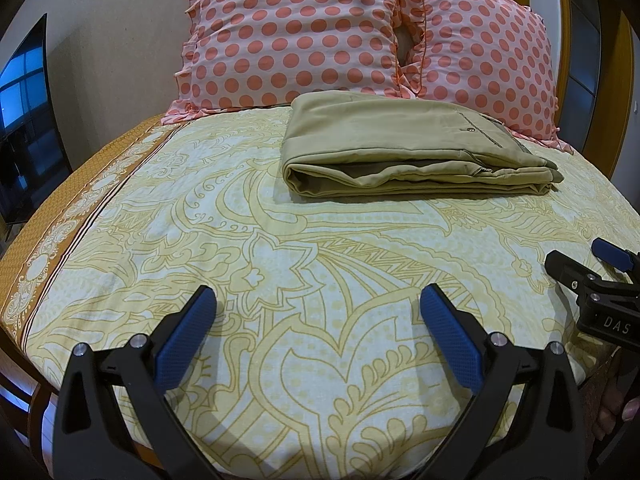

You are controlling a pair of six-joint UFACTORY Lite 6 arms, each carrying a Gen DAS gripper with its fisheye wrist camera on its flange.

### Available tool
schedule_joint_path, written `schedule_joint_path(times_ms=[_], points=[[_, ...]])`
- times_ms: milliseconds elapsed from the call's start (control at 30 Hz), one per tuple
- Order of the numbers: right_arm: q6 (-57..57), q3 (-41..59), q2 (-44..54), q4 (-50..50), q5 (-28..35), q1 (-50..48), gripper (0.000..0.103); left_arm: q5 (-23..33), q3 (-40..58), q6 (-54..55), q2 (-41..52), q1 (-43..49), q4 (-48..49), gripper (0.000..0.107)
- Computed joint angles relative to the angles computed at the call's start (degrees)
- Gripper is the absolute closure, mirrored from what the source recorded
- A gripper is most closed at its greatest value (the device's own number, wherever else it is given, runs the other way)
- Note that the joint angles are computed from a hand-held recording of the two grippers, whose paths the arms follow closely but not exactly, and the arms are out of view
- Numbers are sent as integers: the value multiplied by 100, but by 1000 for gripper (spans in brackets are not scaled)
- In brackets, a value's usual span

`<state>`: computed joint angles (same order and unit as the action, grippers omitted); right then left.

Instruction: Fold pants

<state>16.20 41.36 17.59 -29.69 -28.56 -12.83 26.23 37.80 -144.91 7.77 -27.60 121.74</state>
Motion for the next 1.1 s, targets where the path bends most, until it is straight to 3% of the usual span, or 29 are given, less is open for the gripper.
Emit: schedule_joint_path(times_ms=[667, 1100], points=[[-20, -3, 2, 36, -2, 14, 1, 3, -6, -41, 7, 8, 41, 6], [-25, -12, -12, 48, -3, 26, 1, -123, 240, 470, 86, 49, -545, 6]])
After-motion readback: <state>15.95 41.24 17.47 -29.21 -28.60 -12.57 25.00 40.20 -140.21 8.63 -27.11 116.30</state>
